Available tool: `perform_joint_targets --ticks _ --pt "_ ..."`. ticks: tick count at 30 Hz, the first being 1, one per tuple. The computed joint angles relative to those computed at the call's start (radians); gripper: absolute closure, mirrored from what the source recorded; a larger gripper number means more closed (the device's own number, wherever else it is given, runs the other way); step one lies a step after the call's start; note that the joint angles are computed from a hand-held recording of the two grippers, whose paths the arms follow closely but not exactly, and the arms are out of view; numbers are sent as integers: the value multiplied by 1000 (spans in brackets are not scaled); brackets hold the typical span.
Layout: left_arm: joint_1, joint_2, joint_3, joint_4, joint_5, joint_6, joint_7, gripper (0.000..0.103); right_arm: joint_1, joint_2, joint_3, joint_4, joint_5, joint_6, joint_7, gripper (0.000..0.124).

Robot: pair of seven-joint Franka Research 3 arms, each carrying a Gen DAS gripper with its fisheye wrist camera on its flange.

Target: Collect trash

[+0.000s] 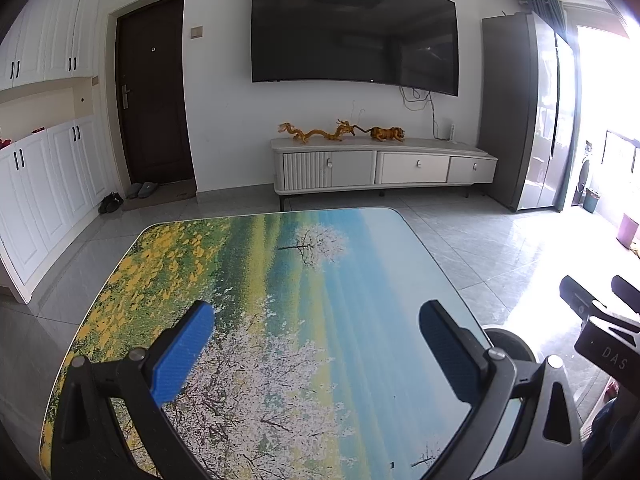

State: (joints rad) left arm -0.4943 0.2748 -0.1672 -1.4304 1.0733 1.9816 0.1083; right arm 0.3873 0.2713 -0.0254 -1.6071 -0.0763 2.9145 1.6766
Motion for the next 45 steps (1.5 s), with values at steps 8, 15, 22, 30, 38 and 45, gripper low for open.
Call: perform_joint_targets --ticks 8,15,22,30,38,45 --pt "-1 -2 -1 0 2 -5 2 0 5 -6 -4 -4 -7 -1 11 21" --pt "-2 -2 -2 2 0 -6 3 0 4 -9 -3 -7 -14 -1 17 21" --pt "-2 1 -3 6 -5 -5 7 0 8 -11 -7 -7 -25 -4 29 21" --pt "-3 4 0 11 -12 1 12 0 9 -14 -8 -9 -36 -6 41 21" --pt "-3 4 1 8 -13 4 11 0 11 -12 -11 -7 -50 -7 59 21" --pt "-1 2 1 3 -13 4 3 0 9 -14 -11 -14 -53 1 60 21"
